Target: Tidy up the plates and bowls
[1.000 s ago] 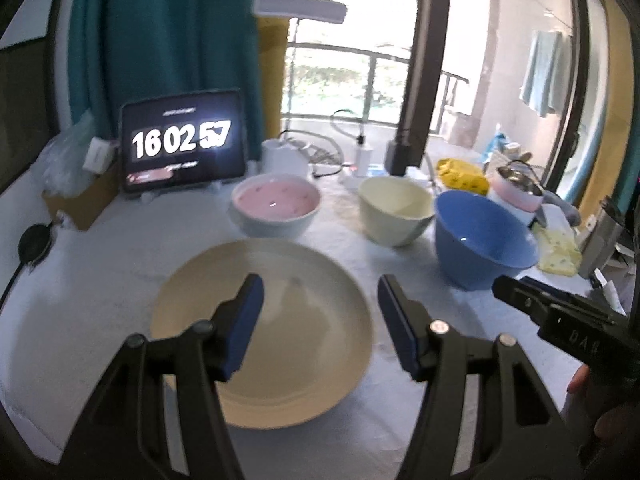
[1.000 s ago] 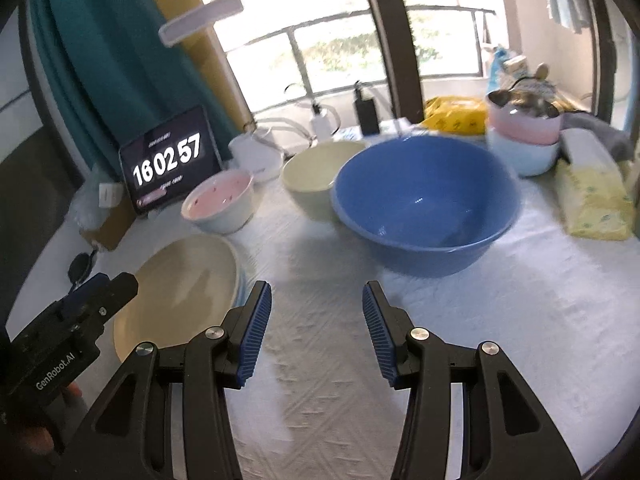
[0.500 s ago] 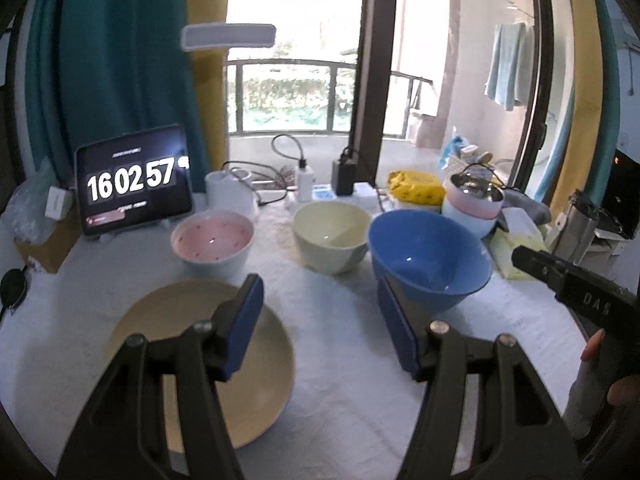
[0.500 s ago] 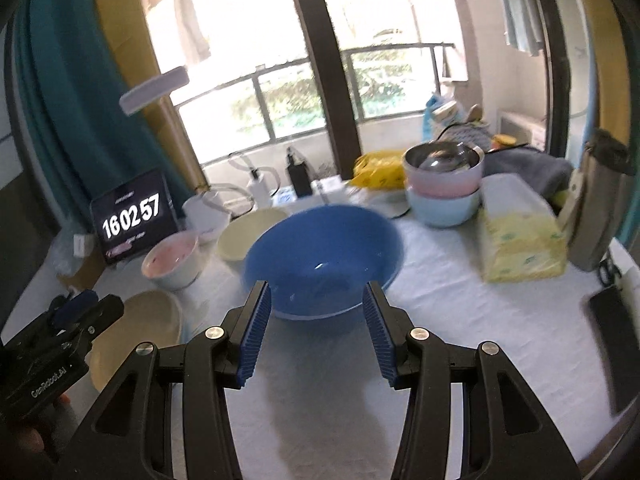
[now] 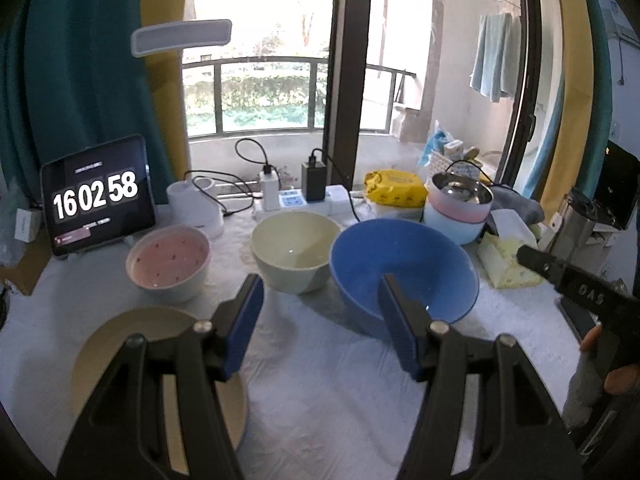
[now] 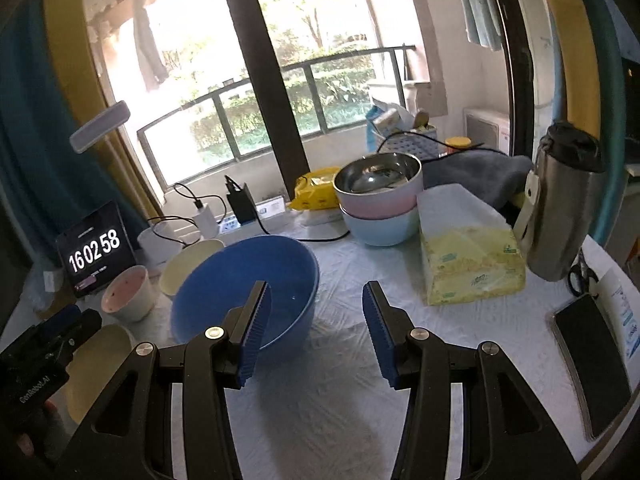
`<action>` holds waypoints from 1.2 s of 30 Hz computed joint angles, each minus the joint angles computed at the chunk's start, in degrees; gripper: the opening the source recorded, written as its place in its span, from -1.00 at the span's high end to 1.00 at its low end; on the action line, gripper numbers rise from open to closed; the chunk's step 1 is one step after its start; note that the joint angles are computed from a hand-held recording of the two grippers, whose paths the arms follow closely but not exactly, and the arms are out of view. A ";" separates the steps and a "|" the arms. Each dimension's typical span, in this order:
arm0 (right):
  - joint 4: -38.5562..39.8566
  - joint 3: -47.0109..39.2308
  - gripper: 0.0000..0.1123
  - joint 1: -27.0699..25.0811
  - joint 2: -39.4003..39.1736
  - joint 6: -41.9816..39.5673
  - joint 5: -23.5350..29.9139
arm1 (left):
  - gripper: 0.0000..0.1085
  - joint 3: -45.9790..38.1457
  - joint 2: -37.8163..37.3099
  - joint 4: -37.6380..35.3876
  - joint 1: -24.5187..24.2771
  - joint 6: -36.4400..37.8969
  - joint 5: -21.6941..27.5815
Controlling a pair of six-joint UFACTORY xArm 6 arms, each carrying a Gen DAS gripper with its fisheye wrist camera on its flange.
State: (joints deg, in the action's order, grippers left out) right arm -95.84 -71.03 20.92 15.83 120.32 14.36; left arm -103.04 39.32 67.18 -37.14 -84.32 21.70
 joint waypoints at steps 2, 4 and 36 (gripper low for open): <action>1.15 -1.31 0.11 -0.53 1.40 -1.39 -0.74 | -0.13 -2.46 1.99 -2.46 -0.02 2.43 0.09; 3.16 -2.56 0.11 -0.93 2.79 -3.51 -1.26 | -0.13 -5.37 4.49 -7.29 0.12 6.71 -0.22; 28.14 -14.15 0.11 -4.46 18.75 -28.43 -11.45 | -0.05 -39.45 29.72 -36.61 -0.58 36.38 9.59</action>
